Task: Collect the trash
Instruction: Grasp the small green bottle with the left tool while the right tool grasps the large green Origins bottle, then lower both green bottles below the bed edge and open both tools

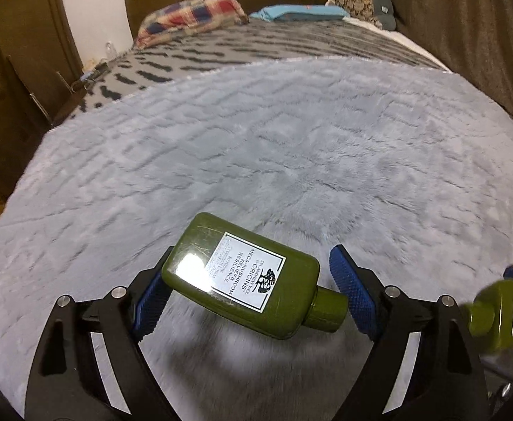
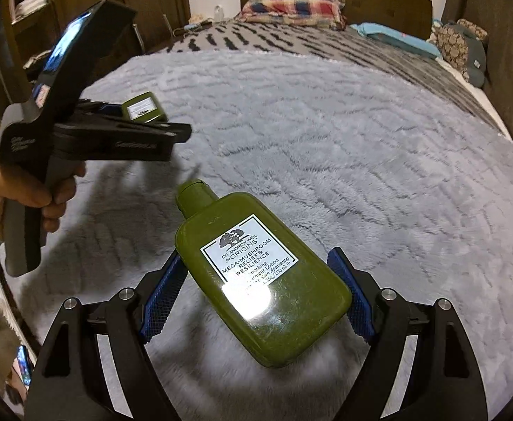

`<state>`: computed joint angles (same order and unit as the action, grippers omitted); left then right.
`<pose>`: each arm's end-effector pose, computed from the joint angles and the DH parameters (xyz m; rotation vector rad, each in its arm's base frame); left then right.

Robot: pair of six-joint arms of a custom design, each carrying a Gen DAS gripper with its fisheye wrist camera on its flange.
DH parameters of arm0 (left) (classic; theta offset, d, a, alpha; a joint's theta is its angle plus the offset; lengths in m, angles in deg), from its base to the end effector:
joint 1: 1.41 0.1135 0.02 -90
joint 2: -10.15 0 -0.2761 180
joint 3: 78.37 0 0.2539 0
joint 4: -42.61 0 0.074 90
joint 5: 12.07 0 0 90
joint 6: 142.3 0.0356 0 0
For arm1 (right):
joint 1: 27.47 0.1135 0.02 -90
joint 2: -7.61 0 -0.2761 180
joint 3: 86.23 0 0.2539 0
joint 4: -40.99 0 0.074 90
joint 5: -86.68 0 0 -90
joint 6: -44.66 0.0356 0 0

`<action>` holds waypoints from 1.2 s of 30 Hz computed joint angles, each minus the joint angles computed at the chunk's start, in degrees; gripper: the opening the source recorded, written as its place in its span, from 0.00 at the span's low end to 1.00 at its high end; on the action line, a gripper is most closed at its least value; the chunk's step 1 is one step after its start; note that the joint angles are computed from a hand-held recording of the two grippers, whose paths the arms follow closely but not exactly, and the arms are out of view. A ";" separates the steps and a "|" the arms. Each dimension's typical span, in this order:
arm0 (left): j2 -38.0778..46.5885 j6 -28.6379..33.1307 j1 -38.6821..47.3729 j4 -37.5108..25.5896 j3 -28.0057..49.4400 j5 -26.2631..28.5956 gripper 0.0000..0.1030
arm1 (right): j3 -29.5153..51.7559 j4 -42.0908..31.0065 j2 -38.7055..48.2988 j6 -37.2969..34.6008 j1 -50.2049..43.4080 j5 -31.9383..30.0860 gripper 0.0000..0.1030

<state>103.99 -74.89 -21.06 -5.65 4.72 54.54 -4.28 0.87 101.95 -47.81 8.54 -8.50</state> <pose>0.3276 -0.1020 0.2502 -0.2065 2.4826 0.2318 0.2857 0.2116 0.2475 -0.8660 2.3640 0.3555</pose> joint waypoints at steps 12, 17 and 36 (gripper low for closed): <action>-21.83 -16.00 -19.69 -17.95 -7.13 -13.98 0.80 | -10.55 -4.51 -20.64 1.91 4.32 6.51 0.80; -26.17 -30.33 -33.75 -29.80 -6.36 -21.32 0.80 | -15.73 -6.94 -29.92 4.04 6.02 8.68 0.80; -11.16 -86.61 -75.66 -43.03 -15.08 -18.09 0.80 | -39.05 -18.15 -58.08 24.65 20.52 12.26 0.80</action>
<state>92.83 -161.49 -96.73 -48.67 -10.36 36.45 -43.33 -17.28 43.88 -23.16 29.06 3.76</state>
